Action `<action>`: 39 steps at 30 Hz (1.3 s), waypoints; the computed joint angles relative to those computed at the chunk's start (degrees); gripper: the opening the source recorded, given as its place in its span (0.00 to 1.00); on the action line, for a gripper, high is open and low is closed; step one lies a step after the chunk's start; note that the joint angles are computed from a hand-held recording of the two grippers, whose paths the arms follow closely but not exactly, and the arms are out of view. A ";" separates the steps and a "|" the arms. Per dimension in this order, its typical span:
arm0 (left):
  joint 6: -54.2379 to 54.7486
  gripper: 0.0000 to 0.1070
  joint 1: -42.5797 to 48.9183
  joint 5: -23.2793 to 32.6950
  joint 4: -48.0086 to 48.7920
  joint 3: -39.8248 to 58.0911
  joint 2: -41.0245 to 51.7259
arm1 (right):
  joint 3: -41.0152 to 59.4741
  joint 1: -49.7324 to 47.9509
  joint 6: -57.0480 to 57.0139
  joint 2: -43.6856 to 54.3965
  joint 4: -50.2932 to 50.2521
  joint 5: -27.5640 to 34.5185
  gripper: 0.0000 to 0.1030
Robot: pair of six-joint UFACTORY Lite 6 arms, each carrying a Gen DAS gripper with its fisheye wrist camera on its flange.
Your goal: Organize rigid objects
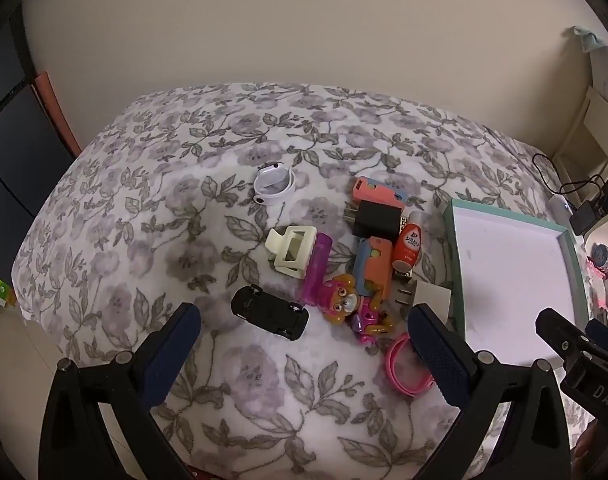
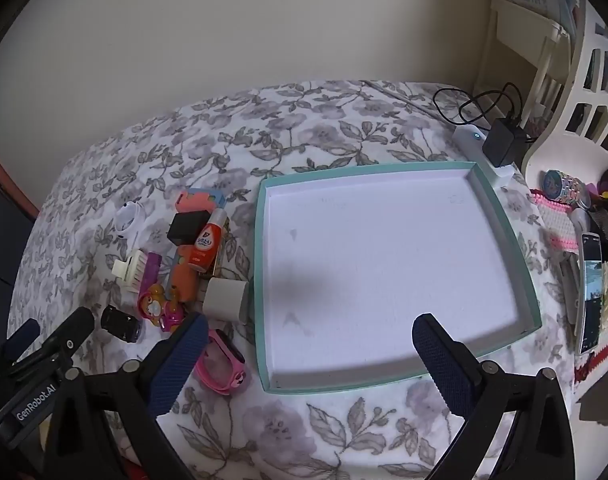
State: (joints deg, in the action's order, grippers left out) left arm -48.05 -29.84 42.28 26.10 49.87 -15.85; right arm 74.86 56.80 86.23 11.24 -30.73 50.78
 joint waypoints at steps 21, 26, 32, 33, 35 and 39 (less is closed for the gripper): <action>-0.41 0.96 -0.65 0.21 -0.08 0.29 -0.15 | 0.14 0.32 0.32 -0.10 -0.58 0.00 1.00; -0.28 0.96 -0.65 0.27 -0.16 0.41 -0.02 | 0.14 0.29 0.27 -0.08 -0.58 -0.07 1.00; -0.34 0.96 -0.65 0.15 -0.25 0.22 -0.24 | 0.26 0.33 0.29 0.11 -0.58 -0.10 1.00; -0.38 0.96 -0.67 0.12 -0.28 0.17 -0.27 | 0.35 0.35 0.29 0.17 -0.55 -0.05 1.00; -0.39 0.96 -0.64 0.12 -0.28 0.16 -0.26 | 0.23 0.33 0.35 0.13 -0.60 -0.15 1.00; -0.31 0.96 -0.60 0.09 -0.33 0.14 -0.30 | 0.17 0.32 0.34 0.15 -0.63 -0.21 1.00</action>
